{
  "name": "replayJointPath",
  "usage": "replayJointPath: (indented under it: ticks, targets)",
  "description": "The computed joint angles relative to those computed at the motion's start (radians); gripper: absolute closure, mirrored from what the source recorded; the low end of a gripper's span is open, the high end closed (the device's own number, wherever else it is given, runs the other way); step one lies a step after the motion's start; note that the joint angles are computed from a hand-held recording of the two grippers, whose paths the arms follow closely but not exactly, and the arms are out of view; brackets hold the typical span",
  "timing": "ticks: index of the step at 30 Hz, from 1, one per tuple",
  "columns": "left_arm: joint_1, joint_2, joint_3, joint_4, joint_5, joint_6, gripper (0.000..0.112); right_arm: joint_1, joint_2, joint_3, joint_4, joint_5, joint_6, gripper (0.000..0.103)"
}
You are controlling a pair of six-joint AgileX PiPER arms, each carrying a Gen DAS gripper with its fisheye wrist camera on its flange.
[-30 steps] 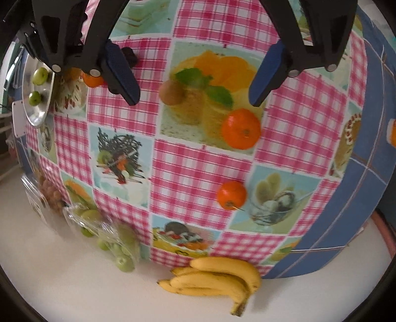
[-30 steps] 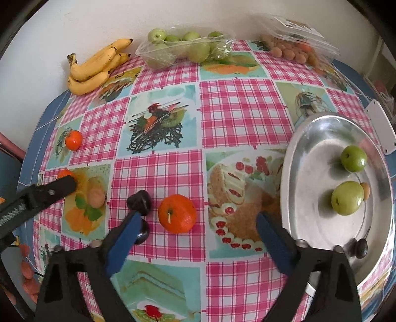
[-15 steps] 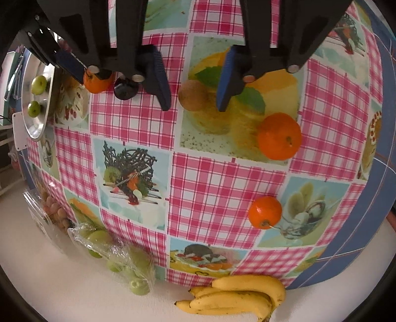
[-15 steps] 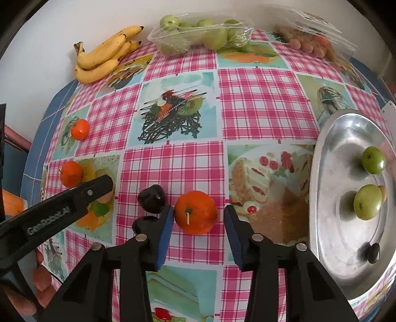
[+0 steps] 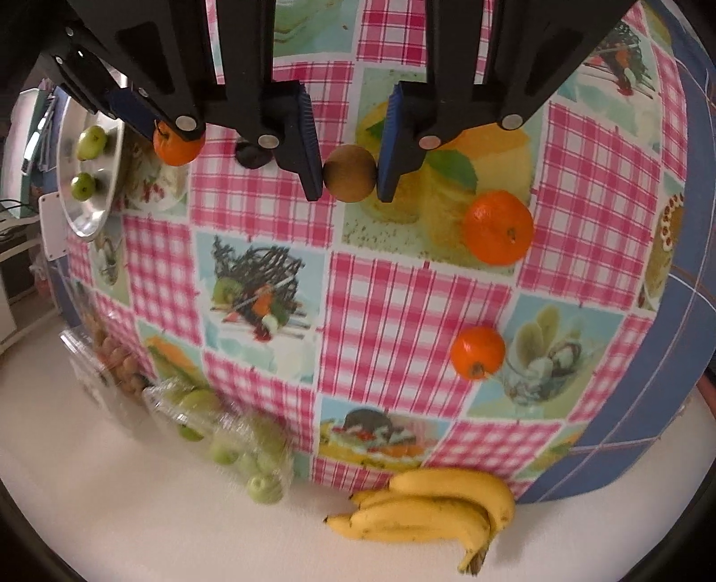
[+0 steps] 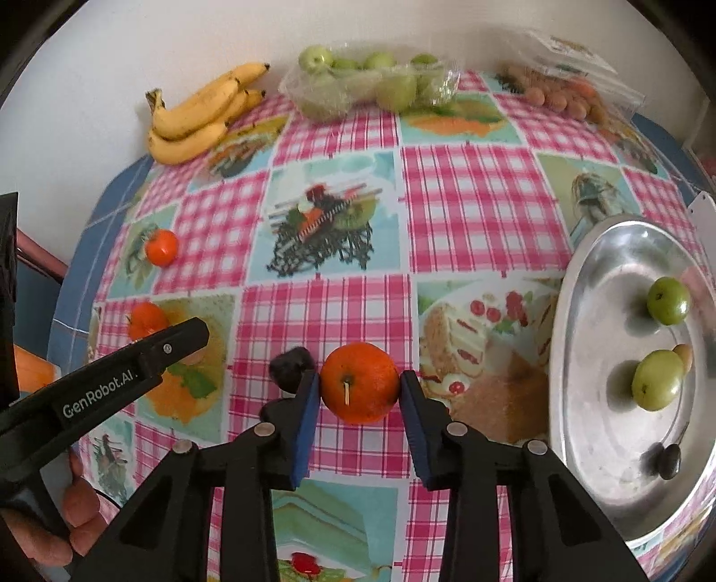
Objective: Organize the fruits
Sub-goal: 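Grasp the red-orange fruit with the right tool while the left tool grasps the brown kiwi, then carry both fruits to the steel bowl while the left tool releases the kiwi inside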
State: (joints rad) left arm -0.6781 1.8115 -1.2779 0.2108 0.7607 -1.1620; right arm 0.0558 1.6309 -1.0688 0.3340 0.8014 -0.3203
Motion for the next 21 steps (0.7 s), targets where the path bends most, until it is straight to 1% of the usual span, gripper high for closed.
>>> replayJointPath:
  ticks: [5,11,15,21]
  targets:
    - [-0.015,-0.031,-0.035,0.043,0.04,-0.027,0.086,-0.009,-0.029,-0.013,-0.008,0.025,0.015,0.066]
    - [-0.047,-0.046,-0.054,0.083,0.069,-0.064,0.086,-0.042,-0.049,-0.014,0.001,0.049,-0.009,0.066]
    - [-0.065,-0.028,-0.087,0.091,0.092,-0.06,0.086,-0.059,-0.052,-0.022,-0.022,0.056,0.002,0.066]
    - [-0.107,0.022,-0.17,0.091,0.135,-0.033,0.086,-0.154,-0.041,-0.045,-0.033,0.089,-0.006,0.066]
